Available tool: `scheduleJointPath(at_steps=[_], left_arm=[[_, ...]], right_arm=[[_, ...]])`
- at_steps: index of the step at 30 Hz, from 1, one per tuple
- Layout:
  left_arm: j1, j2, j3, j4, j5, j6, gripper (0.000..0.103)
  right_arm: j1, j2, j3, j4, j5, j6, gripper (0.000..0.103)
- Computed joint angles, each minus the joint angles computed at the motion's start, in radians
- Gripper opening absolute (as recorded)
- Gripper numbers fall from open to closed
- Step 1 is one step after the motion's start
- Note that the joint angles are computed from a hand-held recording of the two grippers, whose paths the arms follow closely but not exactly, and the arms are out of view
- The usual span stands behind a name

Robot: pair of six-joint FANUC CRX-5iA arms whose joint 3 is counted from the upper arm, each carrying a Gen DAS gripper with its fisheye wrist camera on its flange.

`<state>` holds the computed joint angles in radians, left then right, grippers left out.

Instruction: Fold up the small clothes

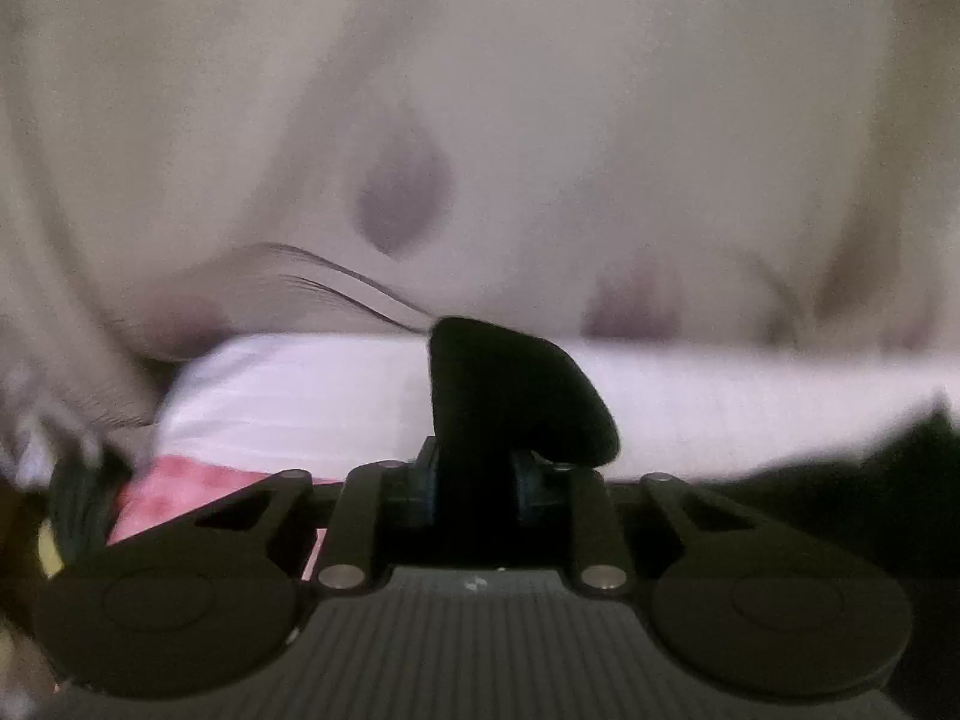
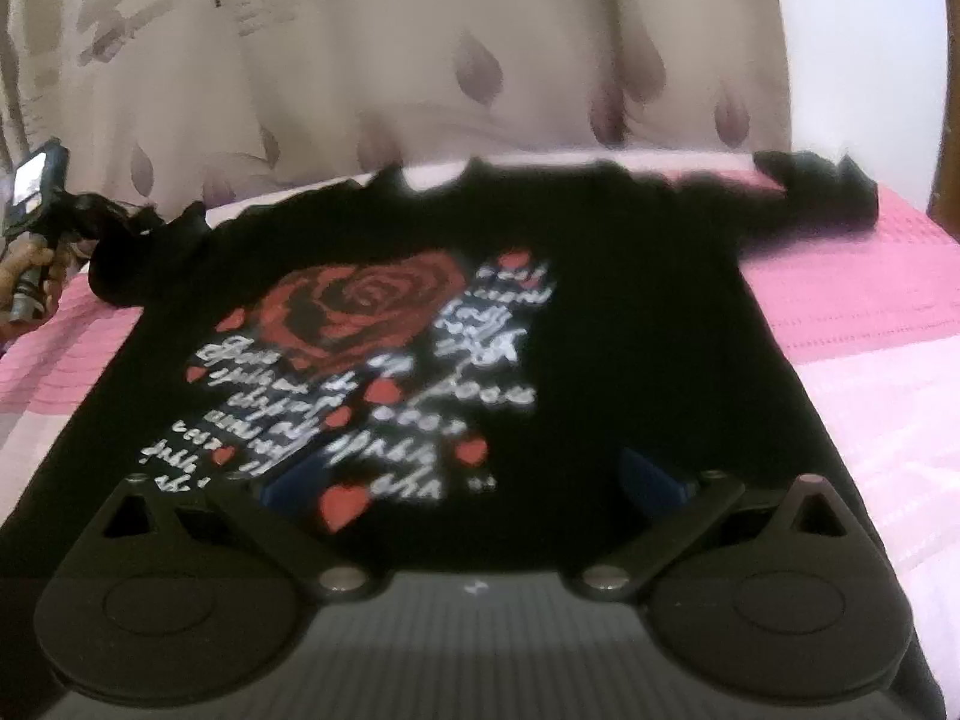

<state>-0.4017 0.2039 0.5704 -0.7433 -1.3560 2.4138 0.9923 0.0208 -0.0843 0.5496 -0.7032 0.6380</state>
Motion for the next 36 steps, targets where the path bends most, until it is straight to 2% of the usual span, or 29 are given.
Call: scheduleJointPath(at_steps=[2, 4, 8, 11, 14, 17, 20, 22, 23, 24, 25, 26, 27, 28, 30, 32, 36], left_arm=[[-0.079, -0.052, -0.031, -0.138, -0.035, 0.159, 0.026], [-0.166, -0.075, -0.036, -0.279, -0.141, 0.252, 0.025], [-0.233, -0.048, -0.026, -0.44, -0.36, 0.225, 0.031], [-0.208, -0.075, -0.07, -0.436, -0.447, 0.255, 0.029], [-0.187, -0.103, -0.108, -0.442, -0.55, 0.349, 0.019], [-0.14, -0.152, -0.148, -0.378, -0.556, 0.395, 0.019], [-0.17, -0.126, -0.113, -0.44, -0.691, 0.374, 0.021], [-0.211, -0.13, -0.097, -0.464, -0.72, 0.408, 0.022], [-0.237, -0.126, -0.081, -0.472, -0.724, 0.404, 0.025], [-0.27, -0.121, -0.063, -0.48, -0.717, 0.391, 0.035], [-0.308, -0.113, -0.045, -0.488, -0.697, 0.379, 0.058], [-0.331, -0.106, -0.033, -0.484, -0.664, 0.372, 0.072], [-0.367, -0.093, -0.017, -0.48, -0.629, 0.374, 0.094], [-0.408, -0.079, -0.003, -0.485, -0.591, 0.386, 0.098], [-0.483, -0.038, 0.03, -0.512, -0.535, 0.388, 0.098], [-0.512, 0.021, 0.086, -0.474, -0.472, 0.343, 0.099], [-0.494, 0.093, 0.133, -0.321, -0.33, 0.351, 0.099]], right_arm=[[0.003, 0.001, 0.001, 0.009, -0.002, -0.001, 0.103], [0.005, -0.001, 0.001, 0.005, 0.002, 0.001, 0.103], [0.011, 0.002, 0.011, -0.036, -0.004, 0.025, 0.103], [0.023, -0.009, 0.003, -0.032, 0.002, 0.03, 0.103], [0.031, -0.028, -0.017, 0.007, 0.009, 0.013, 0.103], [0.027, -0.041, -0.03, 0.022, 0.012, -0.013, 0.103], [0.018, -0.045, -0.028, 0.003, 0.009, -0.023, 0.103], [0.007, -0.061, -0.047, 0.015, 0.032, -0.056, 0.103], [0.001, -0.071, -0.063, 0.039, 0.049, -0.087, 0.103], [-0.011, -0.086, -0.089, 0.088, 0.075, -0.142, 0.103], [-0.024, -0.099, -0.114, 0.144, 0.098, -0.201, 0.103], [-0.047, -0.112, -0.134, 0.188, 0.126, -0.246, 0.103], [-0.072, -0.12, -0.143, 0.202, 0.153, -0.254, 0.103], [-0.11, -0.129, -0.152, 0.2, 0.195, -0.243, 0.103], [-0.178, -0.137, -0.165, 0.203, 0.257, -0.244, 0.103], [-0.258, -0.127, -0.162, 0.206, 0.304, -0.228, 0.103], [-0.368, -0.021, -0.029, 0.118, 0.253, -0.054, 0.103]])
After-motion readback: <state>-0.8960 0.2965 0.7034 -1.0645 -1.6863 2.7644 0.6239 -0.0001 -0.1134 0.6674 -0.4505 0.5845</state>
